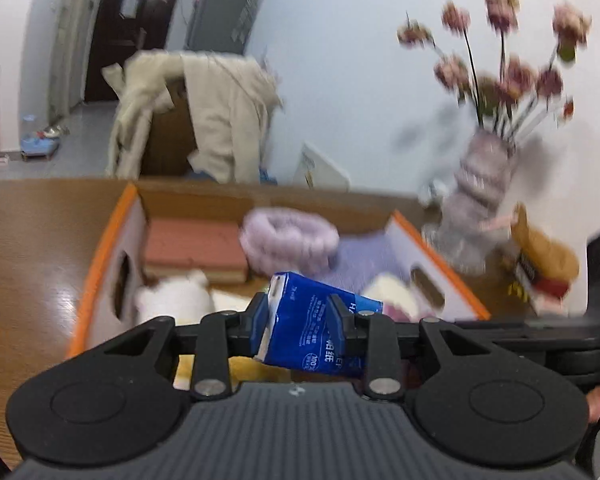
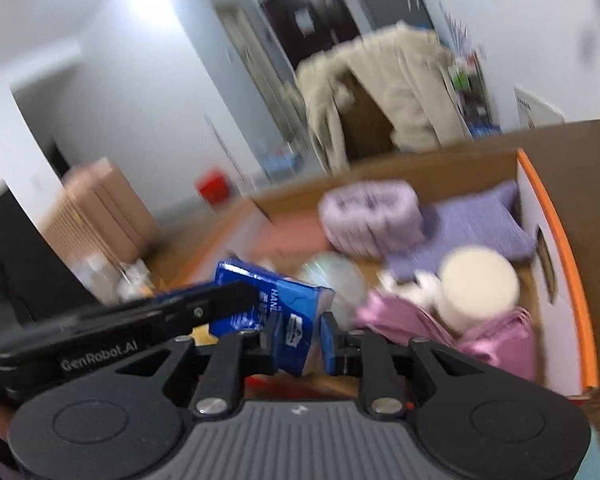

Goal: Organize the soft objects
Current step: 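Lower the blue tissue pack into the box and release it, then move both grippers toward the light-blue fluffy plush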

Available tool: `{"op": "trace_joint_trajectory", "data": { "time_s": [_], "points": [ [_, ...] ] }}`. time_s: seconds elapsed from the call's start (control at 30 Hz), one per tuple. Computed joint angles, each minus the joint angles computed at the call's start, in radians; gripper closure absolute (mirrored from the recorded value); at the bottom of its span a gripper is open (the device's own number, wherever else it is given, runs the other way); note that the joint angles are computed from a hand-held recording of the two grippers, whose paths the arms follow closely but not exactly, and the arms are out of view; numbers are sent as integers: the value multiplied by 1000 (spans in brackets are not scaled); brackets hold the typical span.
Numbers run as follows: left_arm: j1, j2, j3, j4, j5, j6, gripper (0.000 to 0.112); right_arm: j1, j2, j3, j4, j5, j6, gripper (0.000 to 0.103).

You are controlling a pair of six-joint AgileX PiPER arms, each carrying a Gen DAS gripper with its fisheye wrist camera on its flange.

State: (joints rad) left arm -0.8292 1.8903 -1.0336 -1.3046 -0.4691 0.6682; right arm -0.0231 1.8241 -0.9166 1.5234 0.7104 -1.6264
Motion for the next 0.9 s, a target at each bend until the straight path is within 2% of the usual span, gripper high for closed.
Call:
{"op": "trace_joint_trajectory", "data": {
  "time_s": [0.07, 0.1, 0.2, 0.27, 0.37, 0.57, 0.63, 0.67, 0.73, 0.77, 0.8, 0.87, 0.9],
  "points": [
    [6, 38, -23, 32, 34, -17, 81, -2, -11, 12, -27, -48, 9, 79],
    [13, 55, -48, 4, 60, 13, 81, -5, -22, 16, -23, -67, -2, 79],
    [28, 91, -86, -68, 135, 92, 79, -28, -48, 33, -3, -68, -29, 79],
    [16, 99, -83, -98, 107, 113, 78, -46, -72, 46, 5, -58, -46, 78],
    [-11, 45, -18, -40, 44, 40, 71, -63, -101, 55, 14, -52, -64, 77],
    [-115, -132, 92, -183, -137, 148, 63, -118, -237, 128, 3, -10, -61, 73],
    [-178, -184, 125, -227, -220, 172, 61, -149, -319, 182, 5, 21, -81, 67],
    [-226, -206, 147, -239, -281, 166, 58, -170, -364, 218, 15, 43, -109, 64],
    [-333, -227, 187, -256, -419, 128, 49, -219, -462, 310, 50, 87, -193, 50],
    [-397, -228, 211, -261, -490, 97, 41, -240, -504, 354, 70, 98, -233, 48],
    [-456, -219, 226, -282, -554, 72, 37, -262, -554, 412, 99, 105, -287, 48],
    [-587, -173, 243, -348, -675, 21, 36, -309, -646, 528, 152, 121, -394, 46],
    [-648, -142, 248, -375, -725, -12, 33, -333, -696, 592, 173, 126, -443, 41]
  ]
}}
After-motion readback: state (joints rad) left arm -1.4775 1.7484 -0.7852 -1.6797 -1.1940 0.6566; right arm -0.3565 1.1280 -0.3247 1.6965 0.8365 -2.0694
